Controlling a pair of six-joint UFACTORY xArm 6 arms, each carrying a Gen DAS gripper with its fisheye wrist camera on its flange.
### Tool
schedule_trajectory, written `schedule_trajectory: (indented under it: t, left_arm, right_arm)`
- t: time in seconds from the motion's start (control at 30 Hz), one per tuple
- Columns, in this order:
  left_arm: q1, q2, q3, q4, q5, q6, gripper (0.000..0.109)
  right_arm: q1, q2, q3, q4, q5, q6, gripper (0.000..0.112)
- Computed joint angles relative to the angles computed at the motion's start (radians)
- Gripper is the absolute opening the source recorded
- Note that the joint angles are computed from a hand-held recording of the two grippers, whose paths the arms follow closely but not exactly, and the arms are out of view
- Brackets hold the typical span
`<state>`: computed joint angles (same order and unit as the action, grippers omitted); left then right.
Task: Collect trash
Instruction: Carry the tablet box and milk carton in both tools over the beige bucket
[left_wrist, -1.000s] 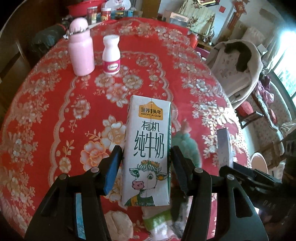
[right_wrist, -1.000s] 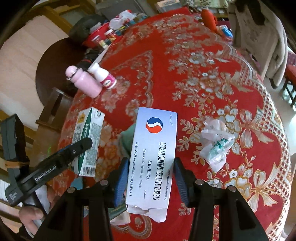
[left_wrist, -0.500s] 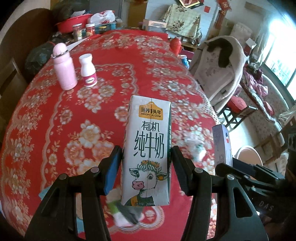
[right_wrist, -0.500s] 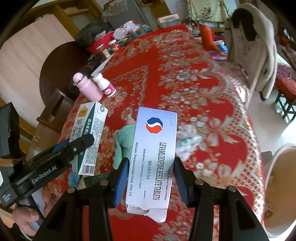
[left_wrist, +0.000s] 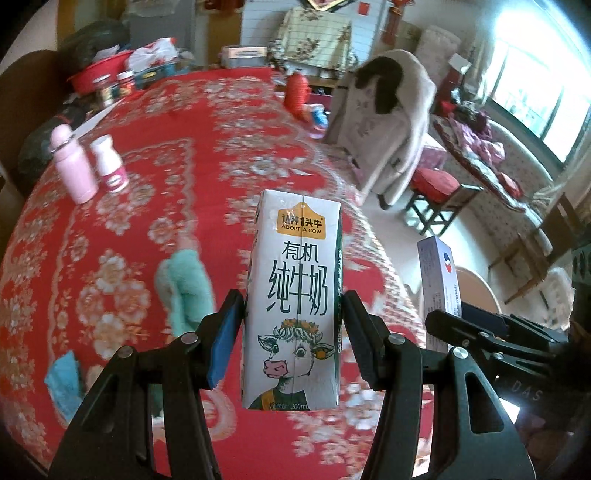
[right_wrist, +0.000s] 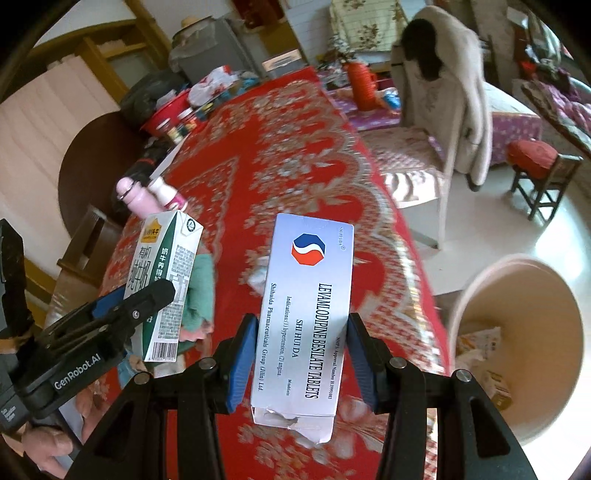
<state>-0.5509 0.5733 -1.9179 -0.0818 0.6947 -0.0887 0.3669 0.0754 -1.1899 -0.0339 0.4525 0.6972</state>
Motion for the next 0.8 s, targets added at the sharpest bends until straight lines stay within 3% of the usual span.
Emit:
schedule_trajectory:
  t: [0.5,0.8]
  left_arm:
    - [-0.142,0.099,-0.148,-0.05,0.06,0.061,0.053]
    - [-0.208,0.218,-0.326,-0.068,0.143,0.081,0.053]
  right_arm:
    - [-0.103,-0.323,0.328,-0.137,0.035,0.167,0.047]
    - [-0.173,-0.482,0.481,-0.149,0.069,0.206,0.047]
